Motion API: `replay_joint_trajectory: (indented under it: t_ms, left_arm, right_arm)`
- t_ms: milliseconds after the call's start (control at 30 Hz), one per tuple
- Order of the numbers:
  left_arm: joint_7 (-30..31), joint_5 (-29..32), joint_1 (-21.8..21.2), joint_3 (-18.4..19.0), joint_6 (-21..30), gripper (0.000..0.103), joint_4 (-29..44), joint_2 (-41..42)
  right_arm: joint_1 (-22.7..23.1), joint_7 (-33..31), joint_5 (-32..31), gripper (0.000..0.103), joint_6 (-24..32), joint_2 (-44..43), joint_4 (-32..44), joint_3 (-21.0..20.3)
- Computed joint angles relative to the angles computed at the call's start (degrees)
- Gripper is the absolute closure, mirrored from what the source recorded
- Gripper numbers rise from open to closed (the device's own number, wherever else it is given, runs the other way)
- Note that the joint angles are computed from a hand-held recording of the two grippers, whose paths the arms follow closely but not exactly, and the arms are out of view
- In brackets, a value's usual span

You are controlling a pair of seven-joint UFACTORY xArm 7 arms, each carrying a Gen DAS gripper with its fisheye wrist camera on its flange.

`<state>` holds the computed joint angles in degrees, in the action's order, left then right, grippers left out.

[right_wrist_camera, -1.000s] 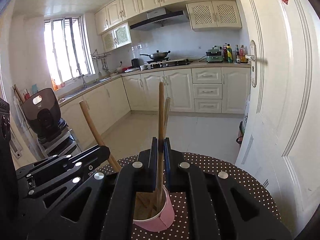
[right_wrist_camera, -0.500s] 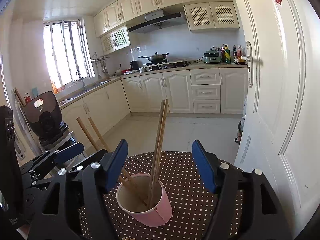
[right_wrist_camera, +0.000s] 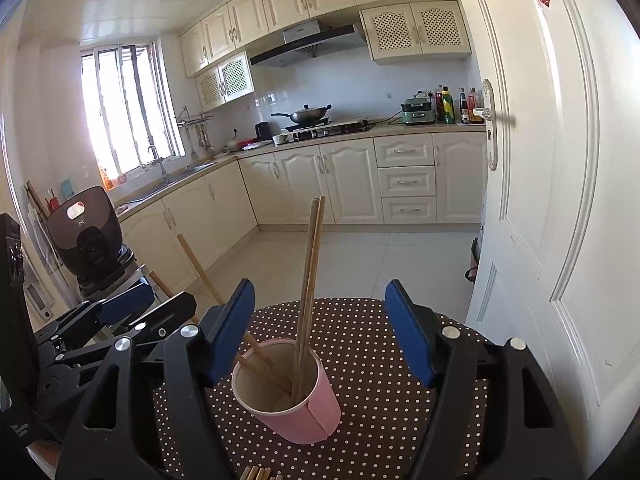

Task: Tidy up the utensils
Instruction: 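Open the left tool to release its chopstick while the right tool opens too, then move the left tool back to the chopstick row while the right tool returns there too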

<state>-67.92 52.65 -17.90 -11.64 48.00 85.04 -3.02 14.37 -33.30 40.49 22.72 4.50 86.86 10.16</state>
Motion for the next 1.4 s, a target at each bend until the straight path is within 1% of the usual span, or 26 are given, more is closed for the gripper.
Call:
replay_joint_trajectory:
  t_ms: [267,433,767,1000,1100,1200,1400]
  left_arm:
    - [-1.68,1.07,0.07,-0.89,1.43,0.041,-1.09,-1.72]
    - [-2.25,1.51,0.59,-1.99,1.98,0.041,-3.24,-4.10]
    - [-2.18,1.44,2.00,-4.50,2.82,0.041,-6.09,-7.69]
    - [-2.26,-0.27,3.16,-6.28,3.00,0.041,-10.01,-11.44]
    - [-2.51,-1.39,4.04,-7.10,3.01,0.041,-12.70,-13.62]
    - [-2.26,-2.70,5.07,-7.84,3.22,0.041,-14.96,-15.25]
    - [-1.24,-6.31,6.50,-8.37,2.71,0.041,-19.89,-18.11]
  right_arm:
    - [0.37,-0.52,0.48,0.038,-0.54,-1.62,-1.73,-0.34]
    - [0.78,-1.10,1.12,0.037,-0.69,-2.64,-2.93,-0.79]
    - [2.26,-4.72,4.44,0.035,-0.95,-7.43,-8.50,-2.47]
    - [3.87,-5.39,4.73,0.031,-0.25,-10.60,-12.25,-4.01]
    - [4.35,-4.34,3.06,0.028,-0.11,-11.48,-13.98,-4.32]
    - [4.96,-4.31,3.05,0.027,0.94,-11.98,-15.17,-4.88]
    - [5.20,-2.14,0.86,0.027,2.83,-12.00,-16.52,-4.83]
